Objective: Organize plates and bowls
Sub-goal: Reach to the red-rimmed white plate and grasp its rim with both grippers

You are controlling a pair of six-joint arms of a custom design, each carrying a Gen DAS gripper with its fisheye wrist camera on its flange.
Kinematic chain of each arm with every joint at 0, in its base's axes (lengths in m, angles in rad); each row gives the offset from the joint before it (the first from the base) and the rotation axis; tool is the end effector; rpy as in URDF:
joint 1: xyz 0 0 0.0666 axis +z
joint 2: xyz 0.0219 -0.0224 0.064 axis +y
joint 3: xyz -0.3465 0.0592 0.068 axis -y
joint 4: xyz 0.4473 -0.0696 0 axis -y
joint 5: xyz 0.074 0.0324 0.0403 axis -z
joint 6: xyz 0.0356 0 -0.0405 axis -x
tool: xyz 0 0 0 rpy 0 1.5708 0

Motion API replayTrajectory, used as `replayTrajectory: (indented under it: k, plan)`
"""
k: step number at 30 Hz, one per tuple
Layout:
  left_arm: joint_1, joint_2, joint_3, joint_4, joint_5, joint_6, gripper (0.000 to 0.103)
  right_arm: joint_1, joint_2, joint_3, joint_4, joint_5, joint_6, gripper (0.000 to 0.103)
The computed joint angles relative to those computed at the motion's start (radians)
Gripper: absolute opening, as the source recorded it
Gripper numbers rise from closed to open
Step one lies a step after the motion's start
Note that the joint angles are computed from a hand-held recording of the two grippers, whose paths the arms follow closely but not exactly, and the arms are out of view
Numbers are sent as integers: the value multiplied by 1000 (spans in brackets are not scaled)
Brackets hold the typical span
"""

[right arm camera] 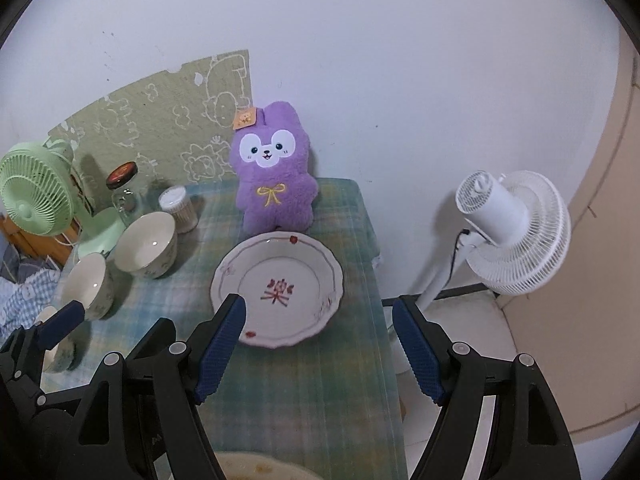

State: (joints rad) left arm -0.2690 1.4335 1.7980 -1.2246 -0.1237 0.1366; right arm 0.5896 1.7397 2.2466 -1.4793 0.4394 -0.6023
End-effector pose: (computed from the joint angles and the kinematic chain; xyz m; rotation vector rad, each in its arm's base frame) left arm 0.5129 -0.1373 0.5596 0.1047 2.4201 -0.0341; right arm 0.5056 0.3195 0.5900 0.1813 2.4089 -0.0281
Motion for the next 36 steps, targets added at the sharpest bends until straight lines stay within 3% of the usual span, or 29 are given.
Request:
replayTrajectory:
  k: [11,17,20,26,28,30,36]
  plan:
    - [-23,140,59,50,-48,10,86,-90,56,-48,98,-90,41,74]
    - [-19,229,106,31,-69,30,79,-117,105,-51,126,-133,44,72]
    - [-14,269,132,12,-58,36,74,-127,135,-40,129,-151,46,71]
    - [-6,341,192,-34,-21,25,71,-145,195,-1,114,-190,42,67]
    - [-6,350,192,-33,-27,22,68,-146,216,19,100,-187,52,66]
    - [-5,359,193,-37,-13,22,58,-150,233,35,90,-202,55,62]
    - [-5,375,196,-40,-15,20,52,-154,262,54,71,-222,48,61]
